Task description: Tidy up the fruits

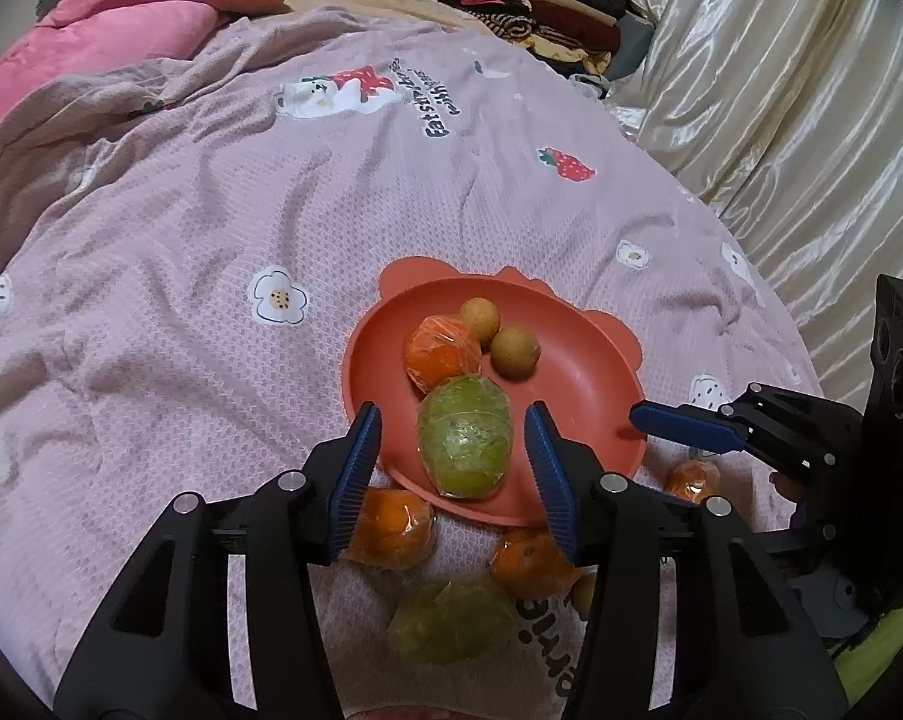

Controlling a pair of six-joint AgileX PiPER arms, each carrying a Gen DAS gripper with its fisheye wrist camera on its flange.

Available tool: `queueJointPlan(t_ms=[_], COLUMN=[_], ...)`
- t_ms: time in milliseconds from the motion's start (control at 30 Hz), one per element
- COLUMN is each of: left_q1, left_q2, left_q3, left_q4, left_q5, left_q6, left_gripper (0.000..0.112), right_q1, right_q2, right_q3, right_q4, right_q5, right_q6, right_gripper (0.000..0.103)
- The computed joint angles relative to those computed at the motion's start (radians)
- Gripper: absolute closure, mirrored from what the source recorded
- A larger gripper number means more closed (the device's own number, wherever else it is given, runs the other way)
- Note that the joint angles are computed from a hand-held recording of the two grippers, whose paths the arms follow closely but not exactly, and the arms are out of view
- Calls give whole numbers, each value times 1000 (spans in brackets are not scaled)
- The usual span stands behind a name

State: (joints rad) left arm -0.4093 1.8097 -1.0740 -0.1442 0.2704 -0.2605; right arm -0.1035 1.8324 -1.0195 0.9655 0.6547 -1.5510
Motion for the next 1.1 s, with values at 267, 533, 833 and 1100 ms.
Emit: queueJointPlan(t_ms=[267, 533, 833, 1100], left_q1=[-1, -10, -16, -29], left_q2=[-21, -43, -58, -80], left_q3=[13, 22, 23, 30], left_q4=[16, 59, 113, 183], left_q5=[-4, -3, 3, 8], left_q6=[-21, -67, -123, -200], left_gripper=[61, 55, 50, 41], right_q1=[-13, -21, -33, -44], right_q2=[-15, -33, -53, -74], right_q3=[11, 25, 42, 60], right_q4=[10, 21, 35, 51], right_q5=[9, 2, -8, -13], right_q6=[5, 8, 7, -3], right_gripper=[51, 40, 27, 21])
